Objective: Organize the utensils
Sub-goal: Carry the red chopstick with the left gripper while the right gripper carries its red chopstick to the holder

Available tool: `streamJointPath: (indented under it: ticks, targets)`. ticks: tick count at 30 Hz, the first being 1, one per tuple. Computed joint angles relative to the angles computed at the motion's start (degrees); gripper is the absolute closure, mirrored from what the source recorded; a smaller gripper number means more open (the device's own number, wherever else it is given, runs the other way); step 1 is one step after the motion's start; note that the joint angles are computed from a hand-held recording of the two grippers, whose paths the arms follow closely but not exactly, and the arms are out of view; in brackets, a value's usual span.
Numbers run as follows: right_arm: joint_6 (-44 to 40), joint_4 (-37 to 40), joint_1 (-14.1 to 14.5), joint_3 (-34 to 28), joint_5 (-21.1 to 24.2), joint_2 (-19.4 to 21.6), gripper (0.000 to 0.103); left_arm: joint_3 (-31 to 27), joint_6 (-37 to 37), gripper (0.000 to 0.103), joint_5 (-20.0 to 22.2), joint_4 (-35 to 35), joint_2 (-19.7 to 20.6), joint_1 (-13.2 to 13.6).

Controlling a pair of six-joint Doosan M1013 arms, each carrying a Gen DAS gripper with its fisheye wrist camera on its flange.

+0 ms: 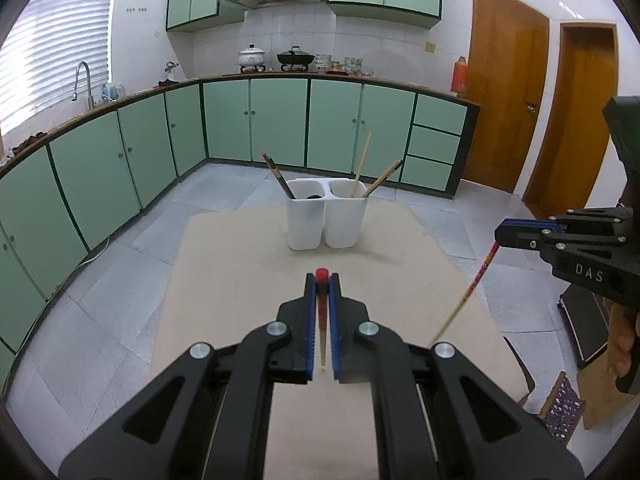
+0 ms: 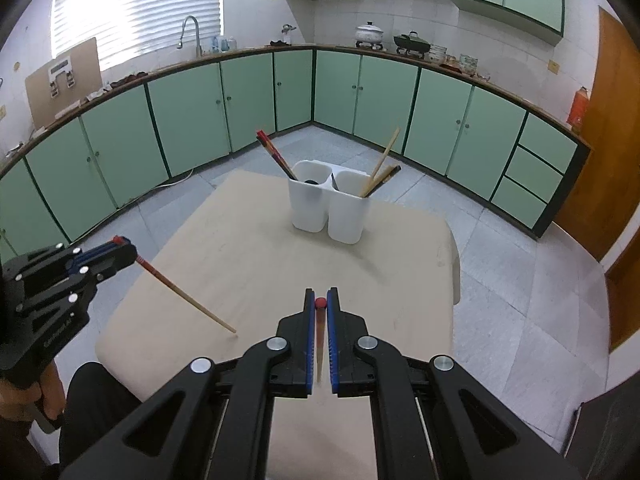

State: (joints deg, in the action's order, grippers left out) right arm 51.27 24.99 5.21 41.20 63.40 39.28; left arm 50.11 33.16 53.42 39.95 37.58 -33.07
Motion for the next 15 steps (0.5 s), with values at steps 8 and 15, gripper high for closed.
streamJointPath:
  ticks: [8, 15]
  targets:
    - [2.0, -0.6, 0.4, -6.8, 3.1, 2.6, 0.097, -4.9, 6.9, 0.098, 1.7, -5.8, 1.4, 1.7]
    - [4.4, -0.3, 0.8, -17.1, 7.0, 7.0, 0.097, -11.0, 10.6, 0.098, 3.7, -7.7, 3.5, 2.7]
